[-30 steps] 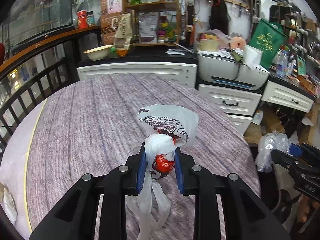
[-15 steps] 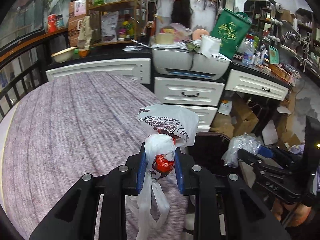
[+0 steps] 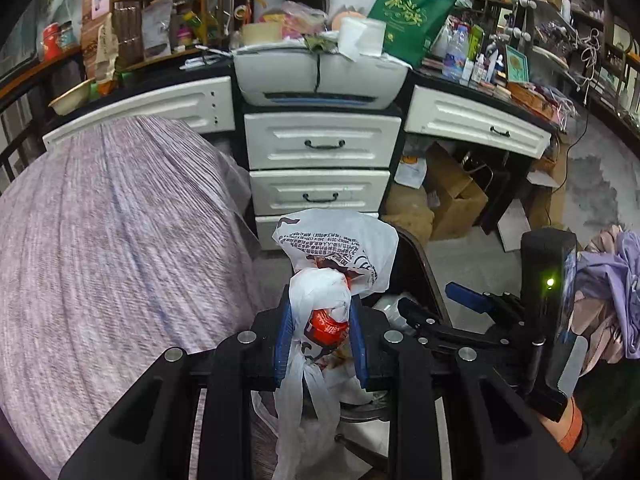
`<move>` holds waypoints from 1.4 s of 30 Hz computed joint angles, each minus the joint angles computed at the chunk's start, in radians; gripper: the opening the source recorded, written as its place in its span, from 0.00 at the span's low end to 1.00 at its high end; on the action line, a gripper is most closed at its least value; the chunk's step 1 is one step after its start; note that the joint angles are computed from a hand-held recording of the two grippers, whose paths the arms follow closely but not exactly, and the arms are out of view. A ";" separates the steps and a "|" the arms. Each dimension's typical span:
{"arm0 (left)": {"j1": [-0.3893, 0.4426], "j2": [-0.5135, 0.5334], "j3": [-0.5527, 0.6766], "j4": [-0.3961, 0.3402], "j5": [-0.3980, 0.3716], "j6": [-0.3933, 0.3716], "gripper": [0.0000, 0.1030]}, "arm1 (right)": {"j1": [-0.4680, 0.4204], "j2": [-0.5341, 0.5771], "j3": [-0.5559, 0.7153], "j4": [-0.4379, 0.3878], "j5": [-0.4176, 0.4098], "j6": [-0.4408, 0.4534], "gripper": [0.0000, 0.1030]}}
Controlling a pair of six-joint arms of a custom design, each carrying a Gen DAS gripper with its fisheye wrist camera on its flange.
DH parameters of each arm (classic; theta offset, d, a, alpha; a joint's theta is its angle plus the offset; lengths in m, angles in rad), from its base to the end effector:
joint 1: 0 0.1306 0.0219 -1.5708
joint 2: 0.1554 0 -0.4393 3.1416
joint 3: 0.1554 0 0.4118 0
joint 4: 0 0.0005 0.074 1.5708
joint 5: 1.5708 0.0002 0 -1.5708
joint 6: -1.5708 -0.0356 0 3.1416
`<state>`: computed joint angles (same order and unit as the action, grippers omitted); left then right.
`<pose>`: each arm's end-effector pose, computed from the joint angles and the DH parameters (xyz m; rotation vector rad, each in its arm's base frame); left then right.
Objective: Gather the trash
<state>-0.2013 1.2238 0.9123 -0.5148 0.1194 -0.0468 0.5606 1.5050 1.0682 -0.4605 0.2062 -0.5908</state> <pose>0.3951 -0.0855 0.3551 0.3525 2.3743 -0.2153 0.4294 0.2604 0.3087 0.1261 2.4556 0.2550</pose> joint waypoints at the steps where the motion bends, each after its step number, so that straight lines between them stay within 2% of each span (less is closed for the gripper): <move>1: -0.005 0.006 0.000 -0.001 -0.004 -0.001 0.25 | -0.001 -0.005 -0.007 0.001 0.006 -0.007 0.68; 13: -0.089 0.132 0.031 -0.022 -0.085 -0.005 0.26 | -0.021 -0.126 -0.124 -0.018 0.123 -0.088 0.70; 16: -0.104 0.162 0.044 -0.028 -0.100 -0.006 0.31 | -0.015 -0.176 -0.156 -0.002 0.165 -0.092 0.75; 17: -0.107 0.168 0.047 -0.028 -0.104 -0.008 0.36 | -0.010 -0.194 -0.165 0.006 0.180 -0.092 0.77; 19: -0.114 0.176 0.052 -0.028 -0.122 -0.012 0.54 | -0.002 -0.221 -0.171 0.013 0.200 -0.089 0.77; 20: -0.116 0.171 0.048 -0.019 -0.129 -0.011 0.70 | 0.003 -0.235 -0.173 0.019 0.208 -0.088 0.78; 21: -0.116 0.165 0.041 -0.005 -0.132 -0.009 0.79 | 0.009 -0.247 -0.171 0.022 0.217 -0.086 0.80; 22: -0.116 0.159 0.036 0.006 -0.134 -0.007 0.83 | 0.013 -0.255 -0.170 0.025 0.222 -0.083 0.81; 24: -0.116 0.138 0.022 0.022 -0.144 -0.014 0.90 | 0.026 -0.274 -0.159 0.033 0.236 -0.068 0.81; 28: -0.111 0.076 -0.002 0.014 -0.182 -0.033 0.92 | 0.058 -0.300 -0.134 0.044 0.280 -0.039 0.87; 30: -0.096 0.042 -0.011 0.002 -0.168 -0.034 0.95 | 0.077 -0.314 -0.128 0.049 0.311 -0.029 0.88; 36: -0.019 -0.116 -0.067 -0.007 -0.115 -0.033 0.95 | 0.136 -0.354 -0.114 0.044 0.383 -0.009 0.92; 40: 0.029 -0.229 -0.111 0.035 -0.124 -0.045 0.95 | 0.187 -0.373 -0.109 0.059 0.432 -0.013 0.93; 42: 0.042 -0.273 -0.127 0.042 -0.123 -0.056 0.95 | 0.217 -0.380 -0.104 0.068 0.432 -0.005 0.94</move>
<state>-0.1589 0.9511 0.7853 -0.4724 -0.0040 -0.1027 0.7779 1.1248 0.9640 -0.3927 0.6384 -0.5961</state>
